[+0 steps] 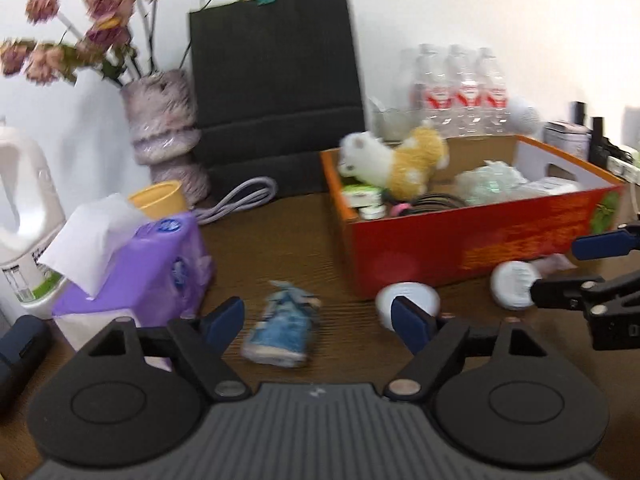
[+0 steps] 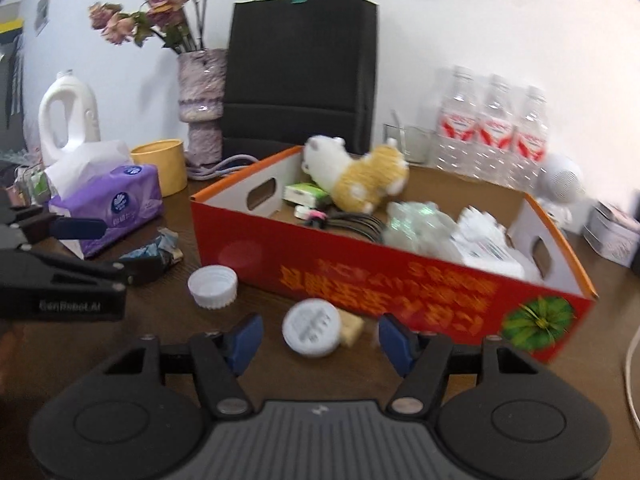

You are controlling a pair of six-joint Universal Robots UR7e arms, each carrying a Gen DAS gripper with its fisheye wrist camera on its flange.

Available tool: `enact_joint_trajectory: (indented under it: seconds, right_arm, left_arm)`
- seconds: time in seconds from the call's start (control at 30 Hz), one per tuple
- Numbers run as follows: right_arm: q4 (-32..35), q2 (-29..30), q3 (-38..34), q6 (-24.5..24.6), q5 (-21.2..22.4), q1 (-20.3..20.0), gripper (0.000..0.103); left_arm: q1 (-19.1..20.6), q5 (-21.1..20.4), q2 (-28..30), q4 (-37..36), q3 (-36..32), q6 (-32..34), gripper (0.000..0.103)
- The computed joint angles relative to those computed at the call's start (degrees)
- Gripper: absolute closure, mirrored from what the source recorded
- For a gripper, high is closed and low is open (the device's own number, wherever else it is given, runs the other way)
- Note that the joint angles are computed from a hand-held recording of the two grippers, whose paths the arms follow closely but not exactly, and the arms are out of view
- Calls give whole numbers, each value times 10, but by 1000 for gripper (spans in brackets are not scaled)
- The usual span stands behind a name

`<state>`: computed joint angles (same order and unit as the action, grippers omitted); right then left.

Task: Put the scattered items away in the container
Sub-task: 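Grasp the round white lid with the right tool while the left grasps the blue packet, then carry the white lid and blue packet over the box with both tools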

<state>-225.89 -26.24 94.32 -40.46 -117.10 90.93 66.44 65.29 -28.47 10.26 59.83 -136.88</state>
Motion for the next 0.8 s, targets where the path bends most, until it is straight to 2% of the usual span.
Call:
enact_joint_trajectory:
  seconds: [0.1,0.17,0.2,0.27,0.33,0.37,0.47,0.53,0.63,0.7,0.8]
  right_arm:
    - [12,20,-35,-9,-7,-1,42]
    - [22,32,-56,-14,-22,-1,44]
    - [30,37,-66,-14,-33,0,48]
    - [40,44,-79,-19,-45,1,56]
    - [34,51,-89,-35,-53,3,62]
    - [32,52,-89,-34,-51,4,65]
    - [31,44,-74,-19,-42,4,65]
    - [8,38,-56,-10,-36,9,65]
    - [-66,21,2,-5,-26,22,65]
    - [-122,3,62,10,-22,26,65]
    - [-201,-17,147,45,-48,29,65]
  left_arm:
    - [4,-29,42,50,-82,-10,21]
    - [6,-32,64,83,-119,-9,29]
    - [7,-37,73,95,-133,-14,34]
    - [10,-41,90,126,-165,-39,60]
    - [11,-34,88,134,-166,-49,77]
    - [11,-38,82,120,-153,-45,83]
    - [10,-35,57,91,-109,-51,88]
    - [6,-25,21,49,-49,-59,89]
    - [-11,-5,-58,-44,90,-69,89]
    - [-23,19,-102,-73,167,-96,88]
    - [-44,35,-146,-111,260,-125,88]
